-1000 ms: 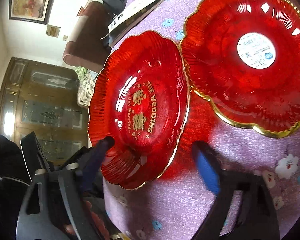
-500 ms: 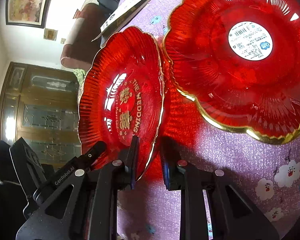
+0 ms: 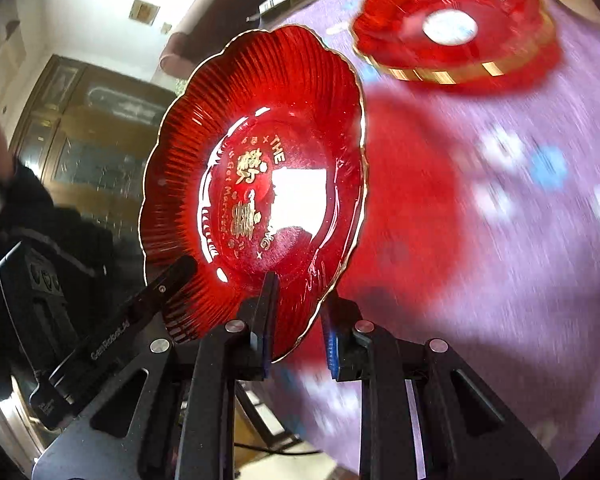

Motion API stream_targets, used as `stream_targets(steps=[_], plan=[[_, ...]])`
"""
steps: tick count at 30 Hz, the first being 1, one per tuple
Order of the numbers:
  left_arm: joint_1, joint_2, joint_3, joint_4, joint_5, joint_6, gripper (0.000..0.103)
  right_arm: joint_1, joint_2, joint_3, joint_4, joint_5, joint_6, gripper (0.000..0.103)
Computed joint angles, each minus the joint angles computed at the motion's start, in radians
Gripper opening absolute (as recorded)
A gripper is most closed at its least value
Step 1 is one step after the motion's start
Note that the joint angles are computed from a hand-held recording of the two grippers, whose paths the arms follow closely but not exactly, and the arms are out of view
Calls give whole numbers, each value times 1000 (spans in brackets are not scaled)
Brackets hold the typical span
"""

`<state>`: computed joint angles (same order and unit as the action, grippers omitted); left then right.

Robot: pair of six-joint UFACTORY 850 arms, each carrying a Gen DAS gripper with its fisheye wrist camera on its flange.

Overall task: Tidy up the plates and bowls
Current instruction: 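Close the left gripper on the rim of the red plate, then carry the red wedding plate with the left gripper over the other red plate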

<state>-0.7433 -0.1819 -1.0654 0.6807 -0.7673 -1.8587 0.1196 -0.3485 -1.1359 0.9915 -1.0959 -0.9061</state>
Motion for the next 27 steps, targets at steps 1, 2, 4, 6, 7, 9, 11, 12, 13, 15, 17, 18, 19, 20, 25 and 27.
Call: stream_targets(steps=[1,2,4,6,7,9,11,12,13,15,17,18,19,20,25,27], plan=[[-8,-1,7,-6,8,-8,19,-3,5,13,-10,3,-6,19],[-12,-7,12,-25,13,-9,19,-1,7,27,-24,17,-11,19],[-6,-19,16,-71,10,2,21,9,-2,33,-59,35,-17,19],[-14,2,43,-72,37,-43,31,12,15,39,-66,71,-70,20],[-25,12,46,-71,22,-58,37,10,22,37,-83,77,-76,21],[-68,29,37,-37,-60,-91,50,-4,25,12,-131,47,-76,24],[-110,48,29,-4,-143,-118,63,-30,16,-21,-167,6,-79,29],[-129,54,26,10,-183,-135,63,-42,18,-23,-166,-7,-88,29],[-147,59,24,27,-227,-157,63,-66,17,-29,-161,-15,-113,29],[-162,73,18,44,-291,-182,63,-109,14,-41,-158,-49,-137,29],[-161,87,8,80,-291,-189,63,-129,-13,-68,-164,-99,-137,29],[-156,87,-3,95,-283,-176,63,-131,-18,-77,-178,-103,-131,29],[-149,82,-21,107,-279,-155,63,-139,-24,-89,-185,-110,-134,29],[-138,69,-55,126,-276,-116,63,-153,-20,-93,-175,-105,-141,29],[-30,-2,-204,168,-109,34,82,-215,-45,-169,-90,-17,-102,29],[40,-85,-314,90,-27,168,82,-214,-78,-221,-49,15,-75,29]])
